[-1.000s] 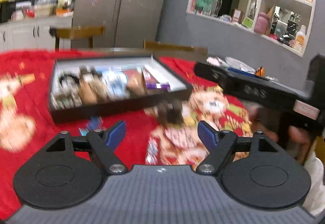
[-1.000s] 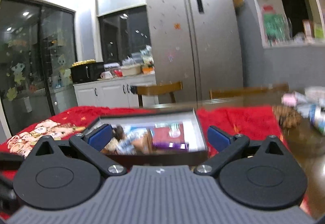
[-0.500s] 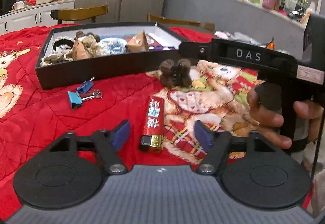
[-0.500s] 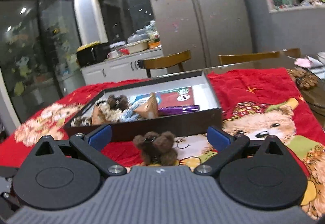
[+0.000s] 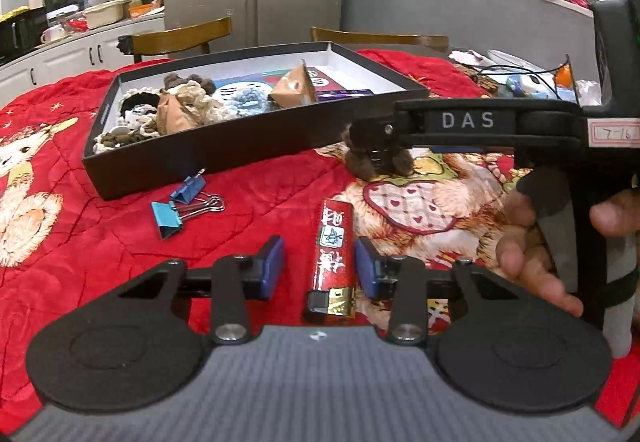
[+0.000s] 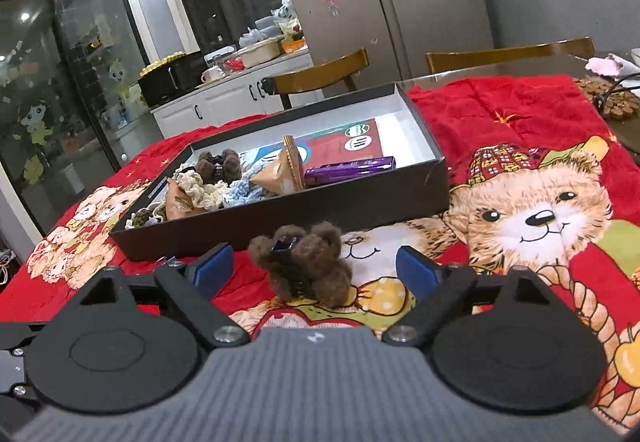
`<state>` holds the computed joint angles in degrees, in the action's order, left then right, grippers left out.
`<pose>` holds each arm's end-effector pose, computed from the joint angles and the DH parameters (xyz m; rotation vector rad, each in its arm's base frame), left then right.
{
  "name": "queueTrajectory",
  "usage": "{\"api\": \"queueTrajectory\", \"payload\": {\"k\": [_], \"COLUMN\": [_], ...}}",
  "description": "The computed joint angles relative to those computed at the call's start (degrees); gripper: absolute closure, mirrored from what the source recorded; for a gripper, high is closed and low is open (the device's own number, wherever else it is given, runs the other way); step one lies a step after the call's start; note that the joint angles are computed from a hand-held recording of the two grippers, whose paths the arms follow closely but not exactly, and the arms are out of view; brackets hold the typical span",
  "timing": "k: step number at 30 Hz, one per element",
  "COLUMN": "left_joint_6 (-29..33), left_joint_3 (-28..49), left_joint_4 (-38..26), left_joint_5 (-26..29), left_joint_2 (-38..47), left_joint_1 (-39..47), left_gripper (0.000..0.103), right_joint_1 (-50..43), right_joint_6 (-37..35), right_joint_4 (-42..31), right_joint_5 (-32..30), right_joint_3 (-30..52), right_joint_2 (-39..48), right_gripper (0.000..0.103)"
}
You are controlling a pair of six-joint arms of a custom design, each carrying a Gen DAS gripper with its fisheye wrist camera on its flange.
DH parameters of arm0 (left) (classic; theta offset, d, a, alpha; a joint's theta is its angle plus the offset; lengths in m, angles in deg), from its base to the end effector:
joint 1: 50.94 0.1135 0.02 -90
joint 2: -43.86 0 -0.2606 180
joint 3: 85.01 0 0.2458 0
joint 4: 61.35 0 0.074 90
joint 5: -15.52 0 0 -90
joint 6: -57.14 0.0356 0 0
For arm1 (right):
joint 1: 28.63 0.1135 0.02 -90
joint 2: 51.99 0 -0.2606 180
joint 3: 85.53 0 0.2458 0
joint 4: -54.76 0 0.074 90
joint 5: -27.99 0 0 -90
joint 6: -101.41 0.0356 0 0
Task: Organize objects
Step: 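Close left tool on red lighter while right tool closes on brown pom-pom clip, then lift red lighter with left tool while right tool lifts pom-pom clip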
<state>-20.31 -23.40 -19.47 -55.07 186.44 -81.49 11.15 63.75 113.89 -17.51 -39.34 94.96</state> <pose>0.2946 -0.1876 -0.0387 1.0000 2.0319 -0.5493 0.2210 0.1516 -0.0519 0.5932 1.9784 0.0802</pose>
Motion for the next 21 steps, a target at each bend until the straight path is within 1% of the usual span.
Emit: {"api": "queueTrajectory", "payload": {"k": [3,5,7,8,10,11,13,15,17,21], "left_joint_6": [-0.2,-0.6,-1.1,-1.3,-1.6,-1.7,-2.1,-2.6,-3.3,-4.4], "left_joint_3": [-0.2,-0.2,-0.1,-0.1,0.0,-0.1,-0.3,-0.3,-0.3,-0.6], "left_joint_4": [0.8,1.1,1.2,1.2,1.3,1.4,1.9,2.1,2.2,2.9], "left_joint_5": [-0.7,-1.1,-1.0,-0.8,-0.5,-0.4,-0.5,-0.6,-0.8,-1.2], "left_joint_2": [0.2,0.2,0.4,0.4,0.5,0.5,0.6,0.6,0.7,0.7], "left_joint_1": [-0.1,-0.1,0.1,0.2,0.4,0.4,0.5,0.6,0.8,1.0], "left_gripper": [0.064,0.07,0.075,0.075,0.075,0.075,0.075,0.075,0.075,0.075], "right_joint_1": [-0.8,-2.1,-2.7,-2.6,-2.5,-2.5,-2.5,-2.4,-2.4,-1.4], "right_joint_6": [1.3,3.0,4.3,4.1,3.8,3.7,3.8,4.4,4.8,4.8], "right_joint_4": [0.3,0.9,2.9,3.3,2.1,1.7,0.2,-1.5,-2.8,-5.8], "right_joint_5": [-1.2,-2.7,-3.6,-3.5,-3.3,-3.4,-3.2,-2.8,-2.6,-0.9], "right_joint_3": [-0.3,-0.7,-1.1,-1.2,-0.9,-0.7,-0.3,0.0,0.2,0.8], "right_joint_2": [0.2,0.4,1.4,1.6,1.2,1.1,0.7,0.1,-0.3,-1.2], "right_gripper": [0.014,0.016,0.018,0.02,0.026,0.031,0.037,0.046,0.05,0.065]}}
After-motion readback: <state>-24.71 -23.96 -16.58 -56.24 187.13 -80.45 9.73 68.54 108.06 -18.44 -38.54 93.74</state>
